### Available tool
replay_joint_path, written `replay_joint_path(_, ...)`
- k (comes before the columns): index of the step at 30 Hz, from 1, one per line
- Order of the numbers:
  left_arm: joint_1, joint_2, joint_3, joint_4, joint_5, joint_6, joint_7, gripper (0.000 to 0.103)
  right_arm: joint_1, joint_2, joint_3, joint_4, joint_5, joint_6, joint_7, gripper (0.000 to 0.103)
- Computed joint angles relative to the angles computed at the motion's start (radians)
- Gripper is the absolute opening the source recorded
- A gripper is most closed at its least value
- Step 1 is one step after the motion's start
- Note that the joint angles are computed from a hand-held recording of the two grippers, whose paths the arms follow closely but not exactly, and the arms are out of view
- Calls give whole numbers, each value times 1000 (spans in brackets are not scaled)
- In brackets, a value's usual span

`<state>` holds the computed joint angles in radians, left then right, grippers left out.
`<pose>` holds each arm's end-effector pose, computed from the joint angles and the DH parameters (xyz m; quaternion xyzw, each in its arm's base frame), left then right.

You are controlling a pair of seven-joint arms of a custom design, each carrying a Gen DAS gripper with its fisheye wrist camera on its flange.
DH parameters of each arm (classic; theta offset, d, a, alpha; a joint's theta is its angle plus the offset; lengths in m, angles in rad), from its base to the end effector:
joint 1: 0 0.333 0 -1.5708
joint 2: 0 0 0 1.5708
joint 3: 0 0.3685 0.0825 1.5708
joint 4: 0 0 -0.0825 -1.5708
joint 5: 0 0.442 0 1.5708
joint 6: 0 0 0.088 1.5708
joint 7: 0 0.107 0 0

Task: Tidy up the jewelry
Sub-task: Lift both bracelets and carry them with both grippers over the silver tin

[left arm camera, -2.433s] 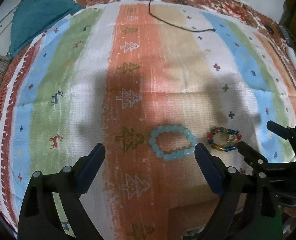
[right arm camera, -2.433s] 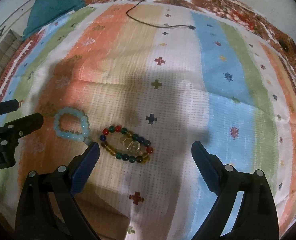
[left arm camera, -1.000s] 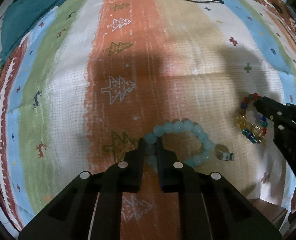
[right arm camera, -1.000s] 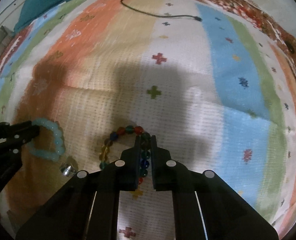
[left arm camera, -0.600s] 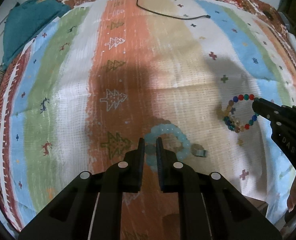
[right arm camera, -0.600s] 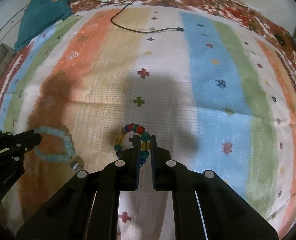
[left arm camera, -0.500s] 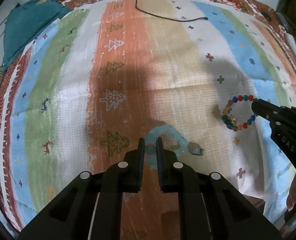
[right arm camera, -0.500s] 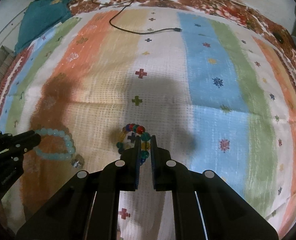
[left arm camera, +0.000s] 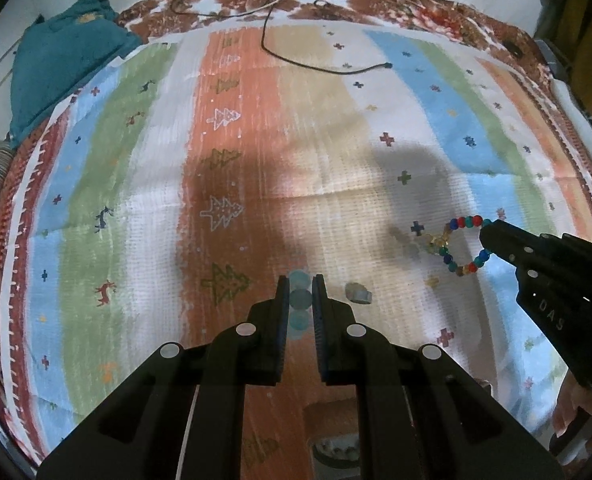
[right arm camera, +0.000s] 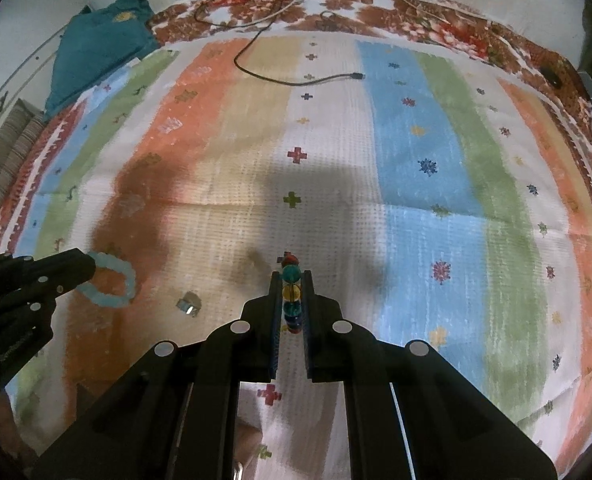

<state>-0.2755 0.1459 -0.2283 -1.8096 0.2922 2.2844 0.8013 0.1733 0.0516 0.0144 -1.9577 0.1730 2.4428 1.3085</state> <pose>0.6143 -0.3218 0.5265 -0.7332 0.6508 -0.1470 0.1317 0.6498 0.1235 0.5237 -0.7961 0.5618 -0.1102 0.1962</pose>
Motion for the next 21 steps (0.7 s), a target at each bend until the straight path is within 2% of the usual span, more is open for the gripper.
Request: replay_joint_path(21,-8,-143,-18,-104,13,111,-33,11,10,-182,16,-150,27,111,-67,10)
